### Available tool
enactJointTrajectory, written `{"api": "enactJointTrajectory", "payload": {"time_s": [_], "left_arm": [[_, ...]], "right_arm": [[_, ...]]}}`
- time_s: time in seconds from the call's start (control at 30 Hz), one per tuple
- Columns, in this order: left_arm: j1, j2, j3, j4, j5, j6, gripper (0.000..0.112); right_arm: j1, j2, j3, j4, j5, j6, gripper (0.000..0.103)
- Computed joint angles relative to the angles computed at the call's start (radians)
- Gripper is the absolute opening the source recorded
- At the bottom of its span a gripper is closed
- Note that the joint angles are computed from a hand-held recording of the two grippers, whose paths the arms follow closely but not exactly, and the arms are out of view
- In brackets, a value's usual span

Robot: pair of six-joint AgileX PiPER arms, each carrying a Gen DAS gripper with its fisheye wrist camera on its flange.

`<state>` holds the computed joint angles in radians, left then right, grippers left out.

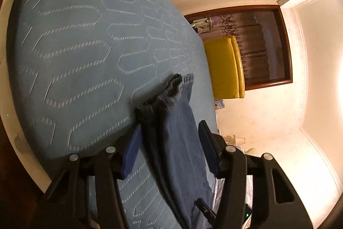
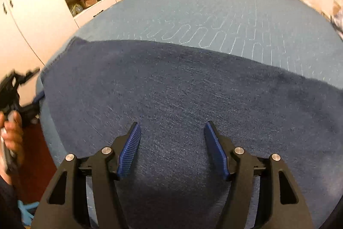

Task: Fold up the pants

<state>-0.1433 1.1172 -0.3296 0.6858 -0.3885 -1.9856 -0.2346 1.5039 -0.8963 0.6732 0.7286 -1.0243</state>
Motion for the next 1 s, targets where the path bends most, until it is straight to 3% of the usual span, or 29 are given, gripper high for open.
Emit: {"api": "enactJointTrajectory", "payload": {"time_s": [0.17,0.3,0.37,0.5,0.63,0.73,0.8,0.87,0.93,1.0], "left_arm": [[0.028,0.022,0.019,-0.005,-0.046,0.023,0.040],[0.014,0.013,0.024,-0.003,-0.058,0.046,0.039],[-0.037,0.011,0.002,0.061,-0.005,-0.001,0.039],[-0.130,0.024,-0.021,0.017,0.041,-0.012,0.039],[-0.049,0.052,-0.039,0.056,0.006,-0.026,0.038],[0.031,0.089,-0.032,0.058,-0.082,-0.034,0.035],[0.003,0.091,-0.045,0.047,-0.057,-0.022,0.034],[-0.046,0.108,-0.044,0.010,-0.083,0.021,0.034],[-0.073,0.118,-0.064,0.008,-0.027,0.042,0.025],[-0.038,0.123,-0.045,-0.044,-0.062,0.055,0.024]], "right_arm": [[0.005,0.012,-0.004,-0.006,-0.002,-0.009,0.063],[-0.005,0.017,0.002,0.012,0.002,-0.042,0.067],[-0.004,0.028,-0.003,0.022,0.005,-0.046,0.067],[0.005,0.029,0.003,0.033,-0.007,-0.058,0.069],[0.007,0.022,0.014,0.034,-0.018,-0.072,0.071],[-0.013,0.037,-0.007,0.039,0.019,-0.085,0.071],[-0.019,0.046,-0.020,0.042,0.036,-0.074,0.071],[-0.025,0.052,-0.034,0.044,0.054,-0.046,0.070],[-0.025,0.064,-0.067,0.036,0.070,0.021,0.070],[-0.002,0.055,-0.081,0.023,0.030,0.065,0.067]]}}
